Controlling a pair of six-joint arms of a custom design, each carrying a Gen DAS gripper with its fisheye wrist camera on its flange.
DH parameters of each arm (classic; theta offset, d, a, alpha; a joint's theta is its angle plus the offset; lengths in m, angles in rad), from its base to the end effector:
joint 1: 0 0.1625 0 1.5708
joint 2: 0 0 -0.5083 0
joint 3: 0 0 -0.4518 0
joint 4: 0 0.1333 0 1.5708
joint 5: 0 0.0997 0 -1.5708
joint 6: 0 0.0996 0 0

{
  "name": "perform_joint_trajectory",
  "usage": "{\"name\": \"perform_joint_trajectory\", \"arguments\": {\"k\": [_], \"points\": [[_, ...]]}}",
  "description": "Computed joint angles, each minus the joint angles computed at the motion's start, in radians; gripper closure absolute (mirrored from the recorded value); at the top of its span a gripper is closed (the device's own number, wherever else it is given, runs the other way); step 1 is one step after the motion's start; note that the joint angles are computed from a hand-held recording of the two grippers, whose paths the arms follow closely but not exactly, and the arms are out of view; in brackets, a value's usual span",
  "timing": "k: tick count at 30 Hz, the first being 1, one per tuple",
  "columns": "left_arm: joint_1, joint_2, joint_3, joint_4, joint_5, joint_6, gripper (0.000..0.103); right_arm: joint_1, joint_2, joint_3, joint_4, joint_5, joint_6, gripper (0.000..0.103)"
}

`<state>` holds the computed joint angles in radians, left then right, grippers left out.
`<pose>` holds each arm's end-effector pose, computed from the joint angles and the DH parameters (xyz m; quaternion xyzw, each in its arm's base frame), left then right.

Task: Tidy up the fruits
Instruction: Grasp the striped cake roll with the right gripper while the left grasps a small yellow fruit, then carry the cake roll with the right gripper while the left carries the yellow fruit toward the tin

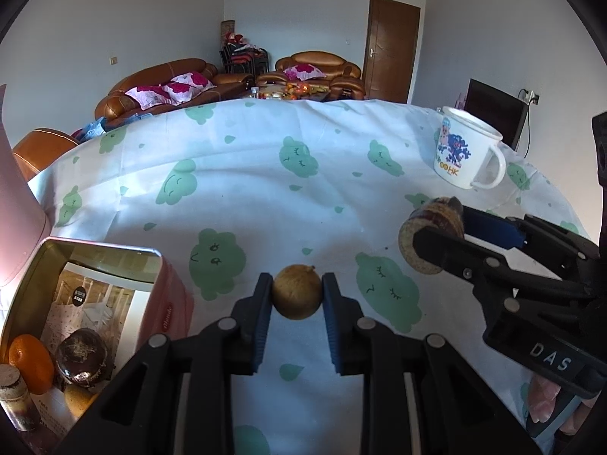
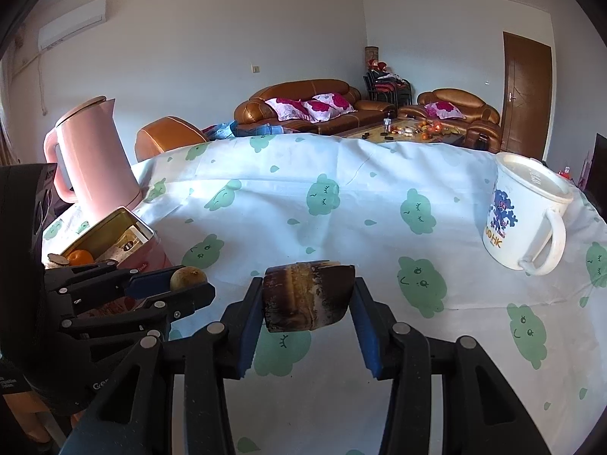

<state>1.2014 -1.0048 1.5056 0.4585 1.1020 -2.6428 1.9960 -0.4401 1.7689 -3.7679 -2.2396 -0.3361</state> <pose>-0.0642 -0.6596 0.2446 0.3267 0.8709 -0.2778 0.2399 0.3507 -0.6010 -0.0340 0.1902 -0.8469 0.4102 0.2798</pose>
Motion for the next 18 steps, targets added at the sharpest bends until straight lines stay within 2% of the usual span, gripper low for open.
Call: {"name": "perform_joint_trajectory", "arguments": {"k": [18], "points": [[-0.013, -0.071, 0.091, -0.157, 0.018, 0.070, 0.076, 0.008, 0.012, 0.007, -0.086, 0.012, -0.060, 0.057]]}}
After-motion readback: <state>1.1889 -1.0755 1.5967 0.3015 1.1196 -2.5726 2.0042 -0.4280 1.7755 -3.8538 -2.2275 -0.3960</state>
